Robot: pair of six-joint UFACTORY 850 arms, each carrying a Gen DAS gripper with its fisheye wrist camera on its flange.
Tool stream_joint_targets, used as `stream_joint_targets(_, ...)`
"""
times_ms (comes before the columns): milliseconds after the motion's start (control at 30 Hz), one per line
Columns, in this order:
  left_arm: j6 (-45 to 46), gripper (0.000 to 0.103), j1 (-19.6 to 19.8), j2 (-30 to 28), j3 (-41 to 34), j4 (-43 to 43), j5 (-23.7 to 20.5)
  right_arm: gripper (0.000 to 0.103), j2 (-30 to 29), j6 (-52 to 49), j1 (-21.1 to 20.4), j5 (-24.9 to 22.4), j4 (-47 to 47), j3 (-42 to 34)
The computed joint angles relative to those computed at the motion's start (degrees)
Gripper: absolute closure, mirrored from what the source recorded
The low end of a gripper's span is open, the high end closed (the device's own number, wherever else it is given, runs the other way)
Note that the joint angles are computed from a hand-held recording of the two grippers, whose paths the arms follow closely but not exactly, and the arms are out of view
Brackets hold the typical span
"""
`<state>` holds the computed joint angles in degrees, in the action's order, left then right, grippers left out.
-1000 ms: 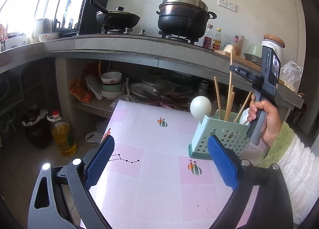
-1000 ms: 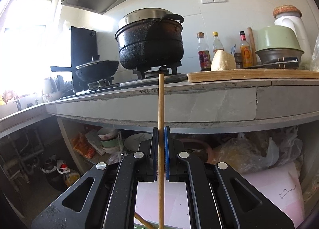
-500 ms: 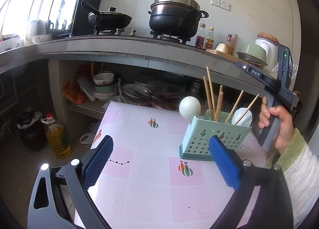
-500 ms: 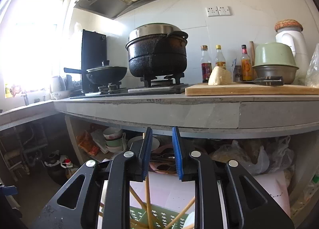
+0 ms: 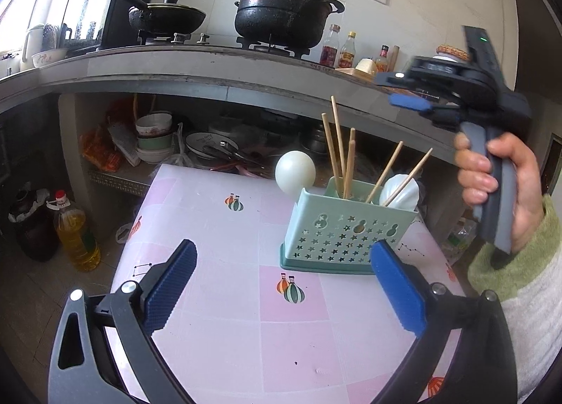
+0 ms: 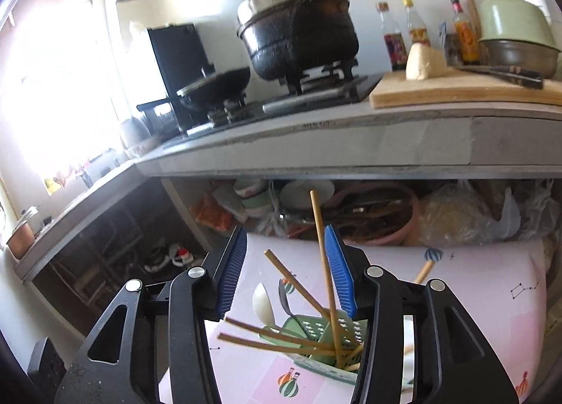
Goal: Organize utensils
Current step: 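Lower the chopstick into the caddy and open the right tool, then withdraw the open right tool from the caddy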
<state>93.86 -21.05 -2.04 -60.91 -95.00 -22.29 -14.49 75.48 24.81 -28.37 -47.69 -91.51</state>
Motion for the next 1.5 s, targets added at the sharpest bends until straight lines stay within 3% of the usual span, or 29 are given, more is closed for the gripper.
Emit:
stream_joint_targets(100, 1.48, 0.006, 0.34, 0.91, 0.86, -1.52, 0.58, 0.058, -10.35, -13.26, -2.71, -8.20, 15.18, -15.04)
stream_joint_targets(233, 4.88, 0.006, 1.53, 2.19, 2.28, -5.04, 1.66, 0.058, -24.11, -20.26, -4.84, -22.50, 20.70, -35.28)
stream_joint_targets(333, 6.36, 0.006, 2.76, 2.49, 2.78, -6.49, 2.16, 0.058, -31.30, -24.01, -6.37, -29.57, 25.06, -45.45)
stream_joint_targets(400, 5.56, 0.006, 3.44, 2.20, 2.57, -5.97, 2.31, 0.069, -32.95, -24.07, -7.02, -31.21, 25.77, -47.07)
stream_joint_targets(433, 4.83, 0.006, 3.80, 1.98, 2.40, -5.51, 2.17, 0.076, -32.23, -23.81, -7.40, -29.94, 26.68, -45.35)
stream_joint_targets(500, 3.84, 0.006, 4.34, 1.56, 2.16, -5.00, 1.64, 0.103, -28.75, -22.52, -7.77, -25.58, 27.86, -38.95)
stream_joint_targets(600, 2.96, 0.006, 4.79, 0.86, 1.72, -4.29, 1.06, 0.103, -21.22, -17.94, -6.43, -16.09, 21.84, -27.39)
stream_joint_targets(733, 1.49, 0.006, 4.84, -0.24, 0.94, -3.05, 0.61, 0.103, -12.12, -3.64, -2.73, -8.57, 2.43, -14.04)
stream_joint_targets(867, -0.53, 0.006, 4.49, -1.25, 0.02, -1.33, 0.59, 0.103, -7.71, 5.18, 0.51, -8.36, -11.43, -5.85)
stream_joint_targets(967, -1.30, 0.006, 4.15, -1.47, -0.37, -0.86, 0.83, 0.102, -5.63, 7.91, 2.05, -9.53, -15.99, -1.64)
stream_joint_targets(1033, -1.50, 0.006, 3.87, -1.44, -0.46, -0.80, 1.28, 0.095, -3.24, 10.97, 2.46, -8.28, -18.26, 1.93)
stream_joint_targets(1100, -1.49, 0.006, 3.44, -1.33, -0.51, -0.88, 1.86, 0.069, -0.97, 14.75, 3.22, -9.56, -21.22, 4.48)
stream_joint_targets(1133, -1.25, 0.006, 3.20, -1.28, -0.51, -1.08, 2.28, 0.064, 0.41, 17.29, 3.61, -9.66, -23.31, 6.09)
stream_joint_targets(1233, 0.03, 0.006, 2.27, -1.08, -0.35, -1.86, 3.71, 0.055, 6.22, 27.00, 5.40, -10.55, -31.61, 12.33)
stream_joint_targets(1367, -0.26, 0.006, 0.90, -1.40, -0.79, -1.13, 5.38, 0.047, 13.33, 36.26, 8.60, -15.29, -39.22, 19.85)
stream_joint_targets(1500, 2.90, 0.006, -0.39, -2.42, -1.49, -3.20, 4.52, 0.045, 19.40, 44.68, 9.68, -16.87, -38.14, 27.45)
